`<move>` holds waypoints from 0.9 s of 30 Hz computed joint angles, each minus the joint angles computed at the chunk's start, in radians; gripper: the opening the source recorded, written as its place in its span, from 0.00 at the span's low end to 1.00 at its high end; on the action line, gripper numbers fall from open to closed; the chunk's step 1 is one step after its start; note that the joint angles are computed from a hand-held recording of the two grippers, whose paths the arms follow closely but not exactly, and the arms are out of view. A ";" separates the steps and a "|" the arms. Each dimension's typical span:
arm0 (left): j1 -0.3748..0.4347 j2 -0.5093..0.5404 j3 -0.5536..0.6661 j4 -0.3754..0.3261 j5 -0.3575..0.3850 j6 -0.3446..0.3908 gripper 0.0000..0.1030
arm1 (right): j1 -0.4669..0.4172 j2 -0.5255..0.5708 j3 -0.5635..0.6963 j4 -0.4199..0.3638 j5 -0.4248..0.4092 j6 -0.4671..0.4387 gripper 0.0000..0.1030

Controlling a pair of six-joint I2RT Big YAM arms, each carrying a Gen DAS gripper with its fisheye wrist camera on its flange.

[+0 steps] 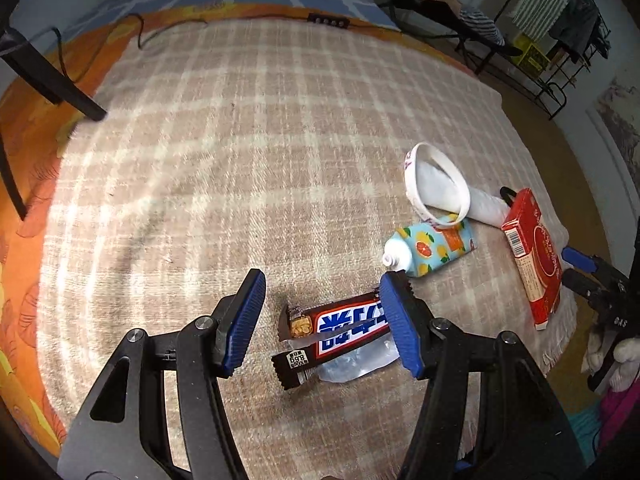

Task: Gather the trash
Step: 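Grasp the chocolate bar wrapper with left gripper while right grasps red box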

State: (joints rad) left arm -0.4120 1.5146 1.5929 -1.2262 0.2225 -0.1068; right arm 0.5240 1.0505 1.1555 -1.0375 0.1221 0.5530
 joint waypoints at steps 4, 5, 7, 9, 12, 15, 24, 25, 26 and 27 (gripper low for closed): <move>0.007 0.018 0.003 -0.028 0.057 0.015 0.59 | -0.038 0.012 -0.005 0.010 -0.049 0.006 0.72; 0.003 0.017 0.000 -0.032 0.056 0.028 0.59 | -0.047 0.015 -0.008 0.013 -0.064 0.006 0.72; -0.008 0.006 -0.012 -0.033 0.050 0.042 0.59 | -0.054 0.023 -0.008 0.016 -0.077 0.004 0.72; -0.021 0.001 -0.015 -0.046 0.055 0.055 0.59 | -0.057 0.033 -0.006 0.018 -0.092 -0.002 0.72; -0.054 -0.013 -0.021 -0.045 0.003 0.079 0.59 | -0.047 0.052 0.007 0.006 -0.086 -0.014 0.76; -0.092 -0.025 -0.032 -0.034 -0.061 0.101 0.59 | -0.025 0.075 0.026 -0.015 -0.057 -0.044 0.79; -0.154 -0.040 -0.060 -0.015 -0.179 0.171 0.45 | 0.035 0.152 0.083 -0.077 0.021 -0.150 0.81; -0.155 -0.039 -0.059 -0.016 -0.181 0.169 0.44 | 0.035 0.155 0.085 -0.077 0.022 -0.157 0.81; -0.154 -0.038 -0.058 -0.016 -0.181 0.167 0.40 | 0.037 0.160 0.090 -0.079 0.025 -0.163 0.81; -0.160 -0.037 -0.058 -0.014 -0.185 0.157 0.38 | 0.039 0.165 0.094 -0.080 0.026 -0.168 0.81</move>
